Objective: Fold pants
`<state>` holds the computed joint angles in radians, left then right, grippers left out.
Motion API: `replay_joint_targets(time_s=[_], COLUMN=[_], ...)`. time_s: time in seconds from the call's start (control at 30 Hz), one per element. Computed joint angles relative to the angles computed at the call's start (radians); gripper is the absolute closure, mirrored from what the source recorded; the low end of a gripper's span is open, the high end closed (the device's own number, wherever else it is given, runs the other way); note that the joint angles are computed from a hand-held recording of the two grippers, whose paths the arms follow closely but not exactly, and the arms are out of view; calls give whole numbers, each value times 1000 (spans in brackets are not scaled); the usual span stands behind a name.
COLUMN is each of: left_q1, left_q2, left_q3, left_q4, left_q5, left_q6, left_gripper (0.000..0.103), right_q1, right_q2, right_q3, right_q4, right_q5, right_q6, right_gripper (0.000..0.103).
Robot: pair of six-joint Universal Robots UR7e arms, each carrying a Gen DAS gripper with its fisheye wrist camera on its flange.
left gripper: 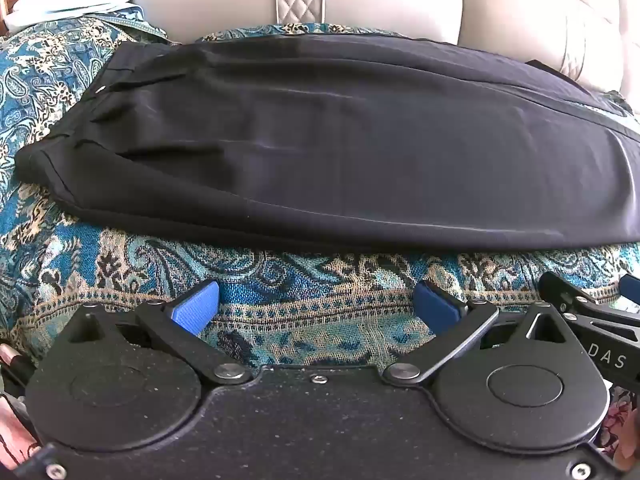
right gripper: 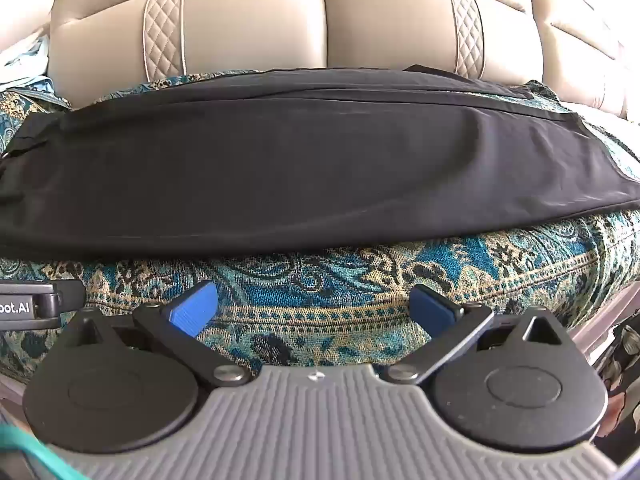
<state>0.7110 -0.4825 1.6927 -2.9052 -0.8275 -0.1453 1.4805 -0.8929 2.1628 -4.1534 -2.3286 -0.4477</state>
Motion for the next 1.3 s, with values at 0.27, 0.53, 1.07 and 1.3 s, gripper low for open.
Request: replay_joint_targets(time_s=[0.27,0.53,1.07,1.3], left_q1=[-1,-1,-1,-1], left_q2=[1,3,4,4], left_q3=[0,0,3,3], left_q4=[-3,-13,-20,-23], left_q5=[3,4,5,5], left_q6=[3,8,11,11], left_gripper=[0,0,0,0], right_q1=[-1,-1,-1,0], right_q2=[1,1,2,1], right_q3=[1,1,0,-1], right_q4=[-5,-6,-5,-4], right_q5=[3,3,3,1], right_q6=[-1,-2,-3,-2], right_gripper=[0,0,0,0])
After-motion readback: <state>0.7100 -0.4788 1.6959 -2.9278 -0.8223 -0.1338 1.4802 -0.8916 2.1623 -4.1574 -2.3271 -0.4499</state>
